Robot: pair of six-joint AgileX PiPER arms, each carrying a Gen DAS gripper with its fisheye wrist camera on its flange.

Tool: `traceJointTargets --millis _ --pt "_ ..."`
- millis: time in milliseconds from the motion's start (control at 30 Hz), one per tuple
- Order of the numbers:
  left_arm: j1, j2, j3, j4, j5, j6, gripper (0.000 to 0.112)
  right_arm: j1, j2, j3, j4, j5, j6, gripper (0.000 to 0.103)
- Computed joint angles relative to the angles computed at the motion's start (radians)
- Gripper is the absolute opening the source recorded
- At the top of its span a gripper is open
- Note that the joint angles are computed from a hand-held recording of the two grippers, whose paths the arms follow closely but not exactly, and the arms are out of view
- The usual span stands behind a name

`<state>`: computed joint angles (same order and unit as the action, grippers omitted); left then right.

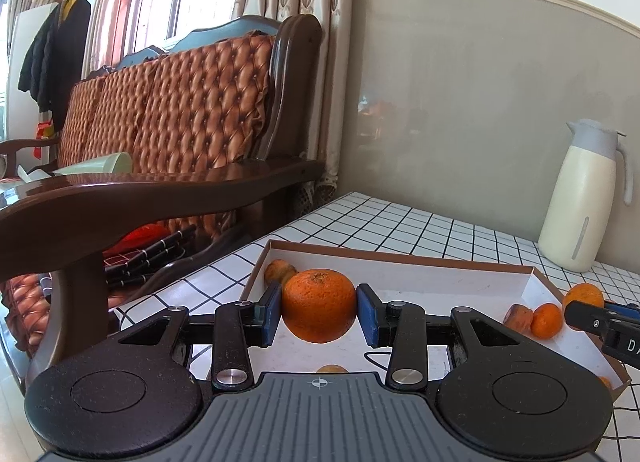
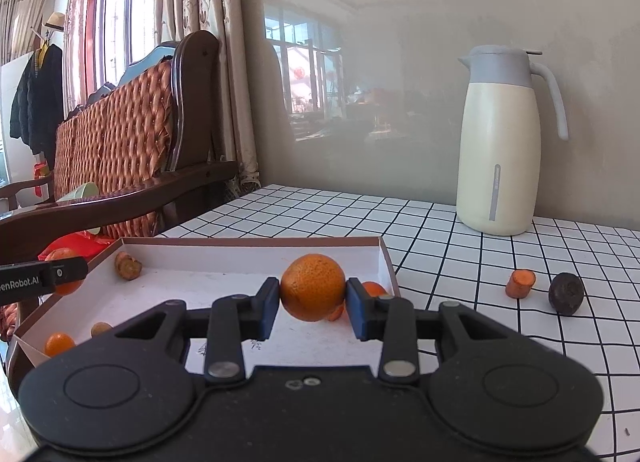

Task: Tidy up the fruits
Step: 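Carry both held oranges toward the cardboard box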

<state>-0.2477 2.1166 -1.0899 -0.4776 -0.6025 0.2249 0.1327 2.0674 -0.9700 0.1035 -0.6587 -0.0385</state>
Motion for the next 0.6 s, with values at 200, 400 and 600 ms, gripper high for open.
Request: traceJointTargets --millis 200,400,600 --pt "-0.001 0.019 -0.027 -0.021 0.018 0.030 0.040 -0.002 0.019 -0.037 0.019 0.028 -0.007 0.028" --pt "0.002 0.030 -0.047 -0.030 0.032 0.043 0.041 -0.007 0.033 -0.066 0.027 0.052 -0.008 0.028" --pt "0.008 0.044 -0.078 -0.054 0.059 0.064 0.041 -0.002 0.047 -0.091 0.042 0.072 -0.018 0.028"
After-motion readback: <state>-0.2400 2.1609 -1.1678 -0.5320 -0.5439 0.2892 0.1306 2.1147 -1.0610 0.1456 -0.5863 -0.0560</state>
